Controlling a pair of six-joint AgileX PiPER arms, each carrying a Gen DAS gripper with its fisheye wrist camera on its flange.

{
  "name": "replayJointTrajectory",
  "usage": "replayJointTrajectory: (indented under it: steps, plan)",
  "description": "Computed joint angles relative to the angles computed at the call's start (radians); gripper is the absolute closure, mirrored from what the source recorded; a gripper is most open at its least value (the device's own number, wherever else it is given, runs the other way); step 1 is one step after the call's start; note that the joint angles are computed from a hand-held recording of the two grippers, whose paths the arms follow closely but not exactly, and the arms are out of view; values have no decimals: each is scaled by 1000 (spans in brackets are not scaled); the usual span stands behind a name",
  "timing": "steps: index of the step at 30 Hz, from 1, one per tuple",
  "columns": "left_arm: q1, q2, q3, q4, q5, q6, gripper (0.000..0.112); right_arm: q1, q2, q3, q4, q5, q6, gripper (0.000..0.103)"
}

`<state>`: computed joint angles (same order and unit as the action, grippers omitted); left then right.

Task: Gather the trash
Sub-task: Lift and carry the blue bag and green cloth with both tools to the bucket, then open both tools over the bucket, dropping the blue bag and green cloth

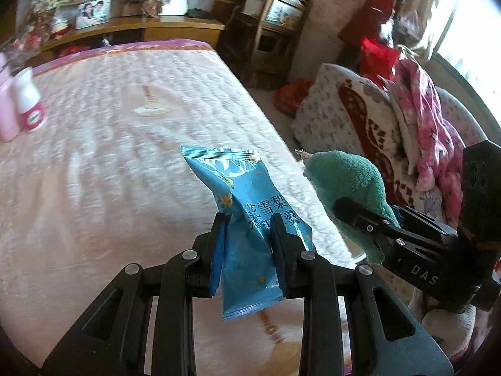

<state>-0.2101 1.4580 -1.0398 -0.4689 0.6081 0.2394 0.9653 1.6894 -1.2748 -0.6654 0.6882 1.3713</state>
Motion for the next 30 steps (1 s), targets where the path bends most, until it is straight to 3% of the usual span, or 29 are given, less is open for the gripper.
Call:
replayJointTrajectory:
  steps: [13, 18, 21, 22, 24, 25, 26, 30]
  plan:
    - [-205, 168, -160, 124, -36, -173, 87, -120, -172, 253, -17, -14, 68, 66]
    - [-266, 244, -236, 187, -43, -249, 87, -176, -187, 291, 1, -2, 48, 66]
    - [-295, 281, -271, 213, -52, -286, 86, -231, -195, 328, 29, -36, 29, 66]
    - [-303, 293, -282, 214, -57, -292, 86, -244, -195, 334, 33, -44, 30, 65]
    - [-311, 315, -301, 188, -65, -279, 85, -269, -203, 368, 9, -73, 81, 50]
    - [-316, 326, -311, 183, -69, -273, 85, -272, -211, 385, -12, -86, 115, 48]
    - [-323, 335, -319, 181, -74, -262, 83, -279, -219, 401, -27, -101, 141, 45]
    - [-327, 356, -330, 87, -83, -157, 59, -286, -231, 415, -40, -96, 150, 40]
